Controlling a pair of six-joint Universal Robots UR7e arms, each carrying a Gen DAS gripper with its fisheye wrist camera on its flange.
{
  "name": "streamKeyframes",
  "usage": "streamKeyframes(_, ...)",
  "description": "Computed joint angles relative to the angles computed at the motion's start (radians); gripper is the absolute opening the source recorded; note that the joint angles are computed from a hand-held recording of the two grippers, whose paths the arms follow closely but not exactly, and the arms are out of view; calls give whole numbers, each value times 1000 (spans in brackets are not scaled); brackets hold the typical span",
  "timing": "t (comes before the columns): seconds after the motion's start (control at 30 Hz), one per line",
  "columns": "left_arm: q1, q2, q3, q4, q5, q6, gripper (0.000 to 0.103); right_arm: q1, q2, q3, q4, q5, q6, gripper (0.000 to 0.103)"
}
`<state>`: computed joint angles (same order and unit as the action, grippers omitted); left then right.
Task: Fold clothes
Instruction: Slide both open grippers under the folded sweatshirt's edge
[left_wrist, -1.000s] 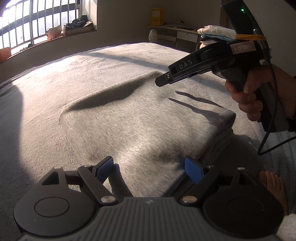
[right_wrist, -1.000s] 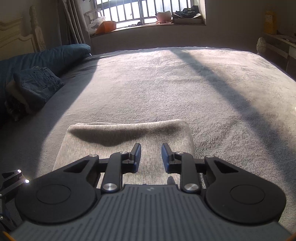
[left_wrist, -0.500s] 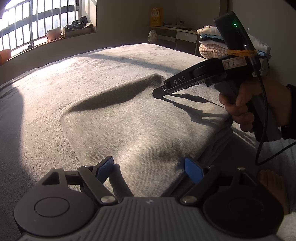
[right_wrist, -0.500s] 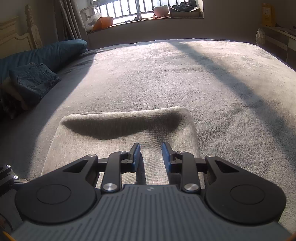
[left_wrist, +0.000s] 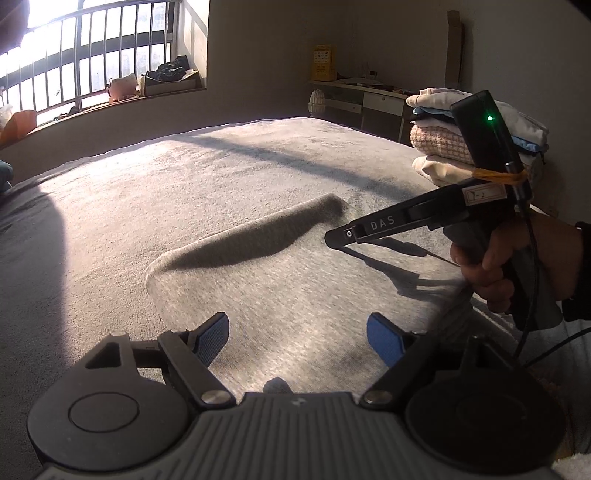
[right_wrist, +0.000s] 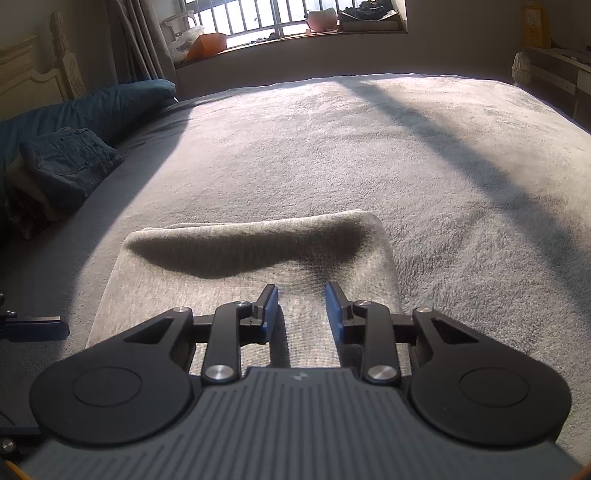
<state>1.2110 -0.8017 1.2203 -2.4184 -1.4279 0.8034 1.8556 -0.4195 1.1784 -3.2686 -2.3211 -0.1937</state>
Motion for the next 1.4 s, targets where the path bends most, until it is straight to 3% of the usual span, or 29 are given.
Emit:
streamKeyframes(0.17, 3, 48, -56, -6, 47, 16, 82, -1, -3, 1, 8, 6, 14, 31)
streamKeyframes(0.47, 5, 89, -98, 8, 59, 36, 82, 0, -3, -1, 25, 15, 6, 40)
streamKeyframes(0.77, 7, 111, -161, 18, 34, 10, 81, -2, -7, 11, 5, 27, 6, 41)
streamKeyframes(0.97, 8, 167, -230, 54, 105, 6, 81, -2, -2, 11, -10, 26, 5, 41)
streamKeyframes(1.03, 15, 159, -219, 38, 99, 2, 81, -1, -1, 9, -10, 25, 5, 41)
streamKeyframes(1.27, 9, 153, -233, 9, 70, 24, 81, 17, 3, -5, -59, -11, -64, 40)
streamKeyframes(1.4, -5, 193, -299, 35, 88, 40, 74, 22, -3, -11, -94, 2, -114, 40)
